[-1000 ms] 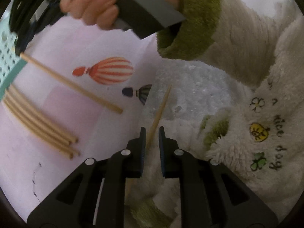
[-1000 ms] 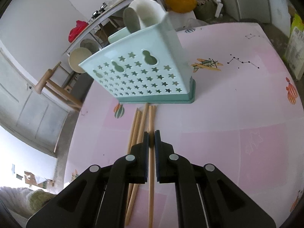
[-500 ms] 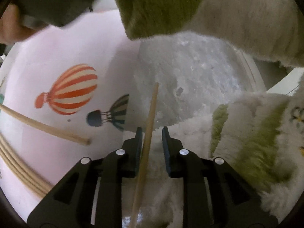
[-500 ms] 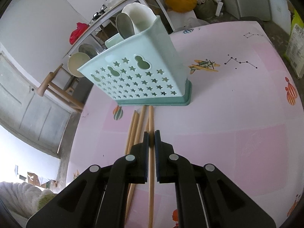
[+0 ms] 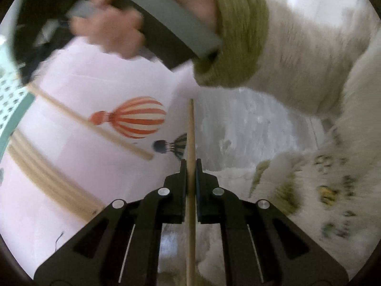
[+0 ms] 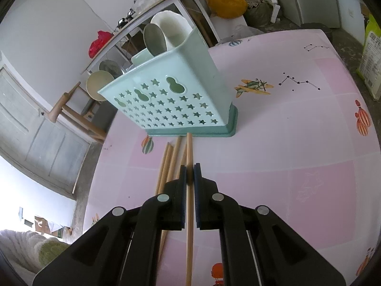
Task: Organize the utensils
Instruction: 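Lower the chopstick into the green basket and open the left gripper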
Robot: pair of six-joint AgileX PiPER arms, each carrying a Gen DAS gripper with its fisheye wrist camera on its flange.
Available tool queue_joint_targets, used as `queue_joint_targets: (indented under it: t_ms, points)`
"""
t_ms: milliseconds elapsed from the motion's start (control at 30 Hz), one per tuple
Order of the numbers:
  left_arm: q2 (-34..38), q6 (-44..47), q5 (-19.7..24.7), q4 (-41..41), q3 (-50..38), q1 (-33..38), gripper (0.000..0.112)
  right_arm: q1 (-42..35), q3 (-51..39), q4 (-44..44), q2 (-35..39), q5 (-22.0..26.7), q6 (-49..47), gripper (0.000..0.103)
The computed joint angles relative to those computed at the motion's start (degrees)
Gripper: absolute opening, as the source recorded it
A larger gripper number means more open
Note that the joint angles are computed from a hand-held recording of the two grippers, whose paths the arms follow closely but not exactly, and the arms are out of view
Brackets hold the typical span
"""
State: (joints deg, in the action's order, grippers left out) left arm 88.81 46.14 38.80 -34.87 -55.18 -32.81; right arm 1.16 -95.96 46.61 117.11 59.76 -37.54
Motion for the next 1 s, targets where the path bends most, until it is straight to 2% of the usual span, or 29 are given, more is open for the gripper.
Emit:
queue_joint_targets:
  t_ms: [133,300,400,467,533,567,633,833,900,933,1000]
  points:
    - [-6.45,-0.08,2.25,-2.86,2.59,6.60,0.005,-0.76,0.30,1.99,-0.33,0.05,-1.39,0.006]
    - [-14.15,1.22,8.79,-10.98,3.83,22.39,0.005,-1.84,1.27,5.73,-0.57,0.39,-3.02,0.006]
    - [-15.98,0.56,11.79,-15.40,0.96,30.44,0.005,-2.13,2.49,7.81,-1.22,0.22,-3.93,0.006]
    - [-16.68,0.42,11.37,-18.55,0.10,32.92,0.005,-2.21,3.68,8.90,-2.14,-0.15,-4.88,0.006]
    - [-14.66,0.70,13.77,-21.91,-5.40,38.30,0.005,-2.21,4.82,9.62,-3.26,-0.69,-5.71,0.006]
    - [-13.62,0.32,12.91,-23.18,-7.75,38.82,0.005,-2.17,5.30,9.81,-3.83,-1.02,-6.09,0.006]
    - [-11.26,-0.25,8.25,-25.54,-11.34,37.39,0.005,-2.16,5.71,9.93,-4.51,-1.36,-6.40,0.006]
    - [-2.38,-3.47,-7.57,-30.86,-25.56,34.99,0.005,-2.36,4.73,9.61,-4.67,-0.62,-5.88,0.006]
    - [0.43,-6.32,-13.76,-27.00,-29.25,32.81,0.005,-2.41,4.63,9.50,-4.63,-0.55,-5.86,0.006]
    - [2.73,-10.31,-17.95,-21.95,-31.89,31.13,0.005,-2.45,4.52,9.45,-4.56,-0.43,-5.72,0.006]
    - [6.79,-18.00,-22.59,-13.29,-36.56,28.98,0.005,-2.48,4.46,9.38,-4.48,-0.32,-5.68,0.006]
